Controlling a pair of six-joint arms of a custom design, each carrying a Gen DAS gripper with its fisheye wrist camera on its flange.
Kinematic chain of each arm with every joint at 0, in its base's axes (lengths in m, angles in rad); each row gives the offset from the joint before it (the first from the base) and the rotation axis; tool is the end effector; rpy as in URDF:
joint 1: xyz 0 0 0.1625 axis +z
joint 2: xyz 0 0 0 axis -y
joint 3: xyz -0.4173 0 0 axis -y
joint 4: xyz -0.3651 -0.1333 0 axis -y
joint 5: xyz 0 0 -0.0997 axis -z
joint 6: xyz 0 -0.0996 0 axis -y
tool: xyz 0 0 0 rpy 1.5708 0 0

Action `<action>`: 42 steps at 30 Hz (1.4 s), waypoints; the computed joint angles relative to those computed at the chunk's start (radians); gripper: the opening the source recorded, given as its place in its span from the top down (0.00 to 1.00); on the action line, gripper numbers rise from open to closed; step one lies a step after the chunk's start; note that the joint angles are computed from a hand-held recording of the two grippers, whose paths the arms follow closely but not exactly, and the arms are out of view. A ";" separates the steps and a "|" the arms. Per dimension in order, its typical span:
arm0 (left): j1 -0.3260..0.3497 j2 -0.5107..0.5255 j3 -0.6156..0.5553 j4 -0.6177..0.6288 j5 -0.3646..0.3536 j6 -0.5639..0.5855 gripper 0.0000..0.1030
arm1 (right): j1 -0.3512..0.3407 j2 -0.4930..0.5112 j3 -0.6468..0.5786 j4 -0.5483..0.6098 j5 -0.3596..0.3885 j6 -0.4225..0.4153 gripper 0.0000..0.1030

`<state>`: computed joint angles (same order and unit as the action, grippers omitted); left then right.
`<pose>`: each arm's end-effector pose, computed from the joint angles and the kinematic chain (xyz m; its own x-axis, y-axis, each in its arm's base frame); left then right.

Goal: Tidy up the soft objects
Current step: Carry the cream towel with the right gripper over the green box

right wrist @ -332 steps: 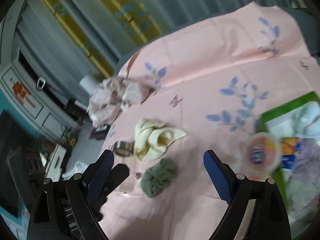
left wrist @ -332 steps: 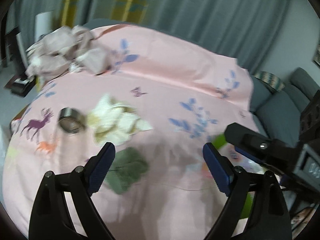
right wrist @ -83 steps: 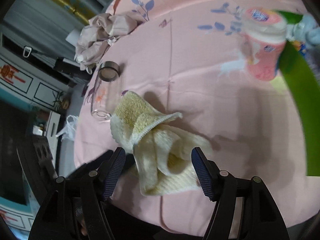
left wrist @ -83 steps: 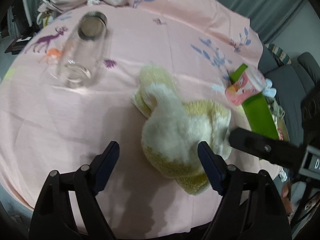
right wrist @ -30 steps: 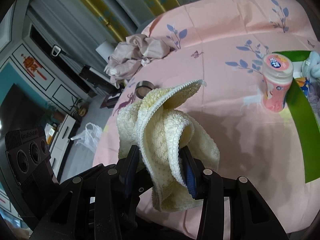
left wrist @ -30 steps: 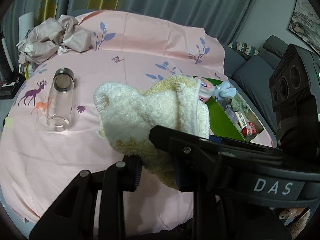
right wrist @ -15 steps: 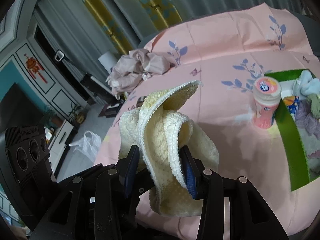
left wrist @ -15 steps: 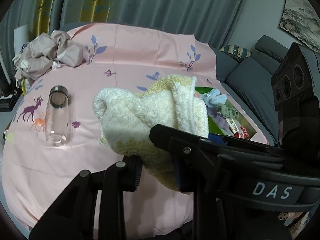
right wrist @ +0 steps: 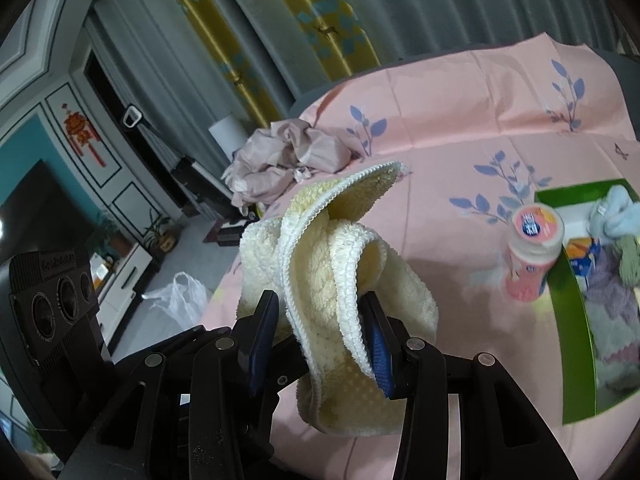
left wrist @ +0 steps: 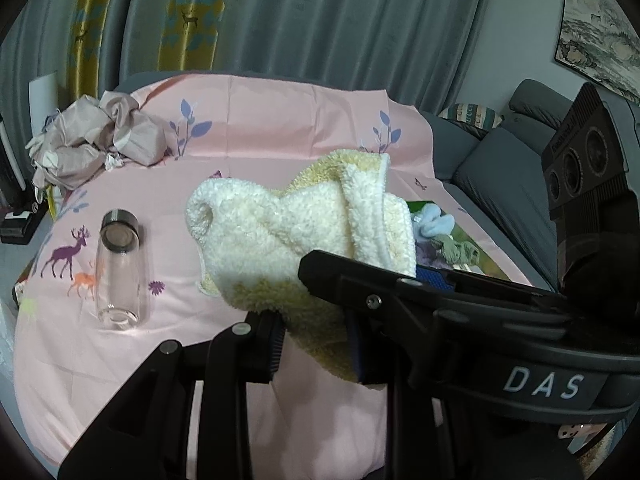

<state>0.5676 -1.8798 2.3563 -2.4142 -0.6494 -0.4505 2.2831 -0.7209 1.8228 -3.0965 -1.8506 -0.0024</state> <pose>-0.1489 -0.3471 0.3721 -0.8522 0.1022 -0.5131 0.4621 0.6069 -0.6466 0.4779 -0.3916 0.0660 -0.8002 -0.5439 0.2527 -0.5977 0.6886 -0.4106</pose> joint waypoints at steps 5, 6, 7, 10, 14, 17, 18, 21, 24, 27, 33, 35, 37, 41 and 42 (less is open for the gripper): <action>0.027 0.035 -0.013 -0.039 -0.007 0.033 0.78 | -0.007 0.005 -0.008 -0.005 -0.007 -0.006 0.56; 0.030 0.045 -0.017 -0.040 -0.007 0.035 0.78 | -0.007 0.006 -0.010 -0.004 -0.012 -0.009 0.56; 0.031 0.057 -0.020 -0.048 -0.003 0.044 0.78 | -0.007 0.006 -0.013 -0.003 -0.016 -0.017 0.56; 0.033 0.091 -0.042 -0.068 0.009 0.070 0.78 | -0.013 0.002 -0.028 -0.004 -0.015 -0.030 0.56; 0.034 0.138 -0.071 -0.138 0.020 0.126 0.78 | -0.012 -0.007 -0.047 -0.019 -0.011 -0.057 0.56; 0.035 0.178 -0.089 -0.199 0.016 0.174 0.78 | -0.013 -0.011 -0.059 -0.043 -0.022 -0.075 0.56; 0.039 0.195 -0.094 -0.225 0.006 0.198 0.78 | -0.015 -0.014 -0.055 -0.061 -0.027 -0.081 0.56; 0.053 0.244 -0.106 -0.274 -0.023 0.247 0.78 | -0.030 -0.029 -0.025 -0.116 -0.043 -0.079 0.56; 0.073 0.306 -0.132 -0.320 -0.074 0.286 0.78 | -0.045 -0.048 -0.006 -0.144 -0.069 -0.065 0.56; 0.082 0.370 -0.165 -0.360 -0.116 0.341 0.78 | -0.063 -0.075 0.023 -0.194 -0.090 -0.045 0.56; 0.091 0.488 -0.228 -0.394 -0.213 0.419 0.78 | -0.109 -0.144 0.096 -0.288 -0.123 -0.002 0.56; 0.096 0.527 -0.252 -0.382 -0.246 0.426 0.77 | -0.128 -0.166 0.121 -0.311 -0.131 0.025 0.56; 0.100 0.561 -0.273 -0.373 -0.271 0.436 0.77 | -0.147 -0.188 0.148 -0.330 -0.141 0.052 0.56; 0.114 0.623 -0.311 -0.349 -0.319 0.438 0.77 | -0.183 -0.221 0.184 -0.348 -0.154 0.100 0.56; 0.118 0.638 -0.320 -0.343 -0.327 0.438 0.77 | -0.192 -0.228 0.191 -0.347 -0.157 0.114 0.56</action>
<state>0.6853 -1.2417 2.0363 -2.7575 -0.9767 -0.0123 2.0907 -0.9492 2.0136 -3.4433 -2.0078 0.1114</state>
